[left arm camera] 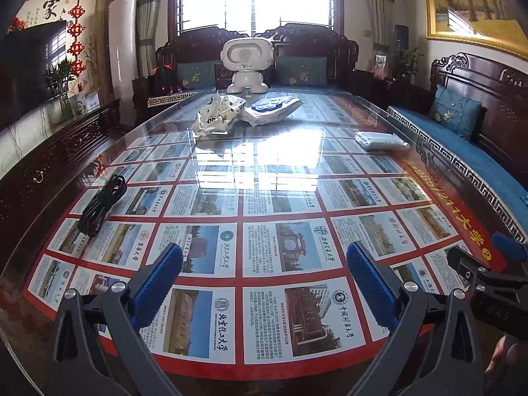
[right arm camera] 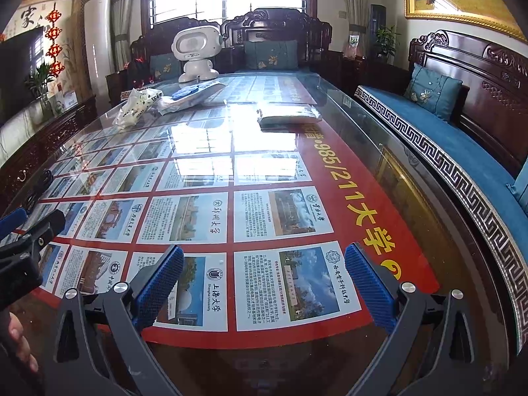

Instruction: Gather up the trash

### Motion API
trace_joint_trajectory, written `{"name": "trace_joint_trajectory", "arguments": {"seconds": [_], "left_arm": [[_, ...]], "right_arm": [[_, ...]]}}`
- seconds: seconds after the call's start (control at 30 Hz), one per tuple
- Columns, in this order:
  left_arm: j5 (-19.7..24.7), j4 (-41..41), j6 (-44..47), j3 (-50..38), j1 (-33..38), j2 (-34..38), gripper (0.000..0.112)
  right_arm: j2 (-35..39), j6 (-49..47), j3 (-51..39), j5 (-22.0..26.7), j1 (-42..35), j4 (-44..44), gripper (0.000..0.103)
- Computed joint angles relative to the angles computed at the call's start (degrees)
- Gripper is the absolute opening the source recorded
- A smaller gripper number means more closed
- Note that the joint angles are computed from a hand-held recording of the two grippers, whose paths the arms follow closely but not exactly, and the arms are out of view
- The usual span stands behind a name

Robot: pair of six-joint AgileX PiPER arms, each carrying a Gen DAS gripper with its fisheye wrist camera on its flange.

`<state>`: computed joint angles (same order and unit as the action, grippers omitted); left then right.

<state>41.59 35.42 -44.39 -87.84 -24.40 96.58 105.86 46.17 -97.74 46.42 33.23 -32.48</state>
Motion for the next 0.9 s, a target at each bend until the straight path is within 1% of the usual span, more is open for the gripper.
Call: {"name": "trace_joint_trajectory", "arguments": {"seconds": [0.1, 0.13, 0.23, 0.3, 0.37, 0.4, 0.43, 0.47, 0.5, 0.53, 0.6, 0.8, 0.9], "left_arm": [[1.54, -2.21, 2.64, -1.50, 0.38, 0.64, 0.099], [2.85, -2.02, 2.46, -2.32, 0.26, 0.99, 0.099], [6.23, 3.62, -1.97, -3.21, -1.14, 1.43, 0.099], [9.57, 7.53, -4.43, -4.57, -2.24, 2.33, 0.099], [17.43, 17.51, -10.01, -6.30, -5.56, 4.56, 0.099], [19.98, 20.84, -10.62, -6.83, -6.64, 5.39, 0.099], [20.23, 21.88, -10.89, -6.50, -7.27, 5.19, 0.099], [18.29, 20.63, -10.78, -5.39, -6.72, 4.16, 0.099], [16.67, 17.18, -9.17, -5.60, -5.63, 3.49, 0.099], [15.70, 15.50, -8.60, -5.51, -5.01, 3.04, 0.099], [14.87, 14.57, -8.03, -5.46, -4.53, 2.70, 0.099], [9.12, 2.62, -0.04, -6.04, -1.32, 1.65, 0.099], [7.28, -1.08, 2.24, -6.20, -0.64, 1.88, 0.099]], "right_arm": [[-0.20, -0.50, 0.31, -0.61, -0.30, 1.40, 0.095], [-0.23, -0.58, 0.37, -0.69, -0.28, 1.55, 0.095], [-0.19, -0.80, 0.31, -0.70, -0.09, 1.57, 0.095], [-0.14, -1.19, 0.17, -0.80, -0.01, 2.08, 0.095], [-0.03, -1.52, -0.08, -0.69, 0.11, 2.33, 0.095], [-0.04, -1.42, -0.09, -0.67, 0.22, 2.18, 0.095], [-0.11, -1.37, 0.00, -0.69, 0.25, 2.10, 0.095], [-0.04, -1.14, -0.04, -0.61, 0.39, 1.93, 0.095], [-0.01, -1.12, -0.04, -0.58, 0.41, 1.92, 0.095], [0.01, -1.25, -0.06, -0.51, 0.33, 2.01, 0.095], [0.07, -1.43, -0.20, -0.33, 0.27, 2.33, 0.095], [-0.34, -0.78, 0.17, -0.28, 0.25, 1.74, 0.095], [-0.39, -0.83, 0.05, -0.25, 0.09, 1.88, 0.095]]}}
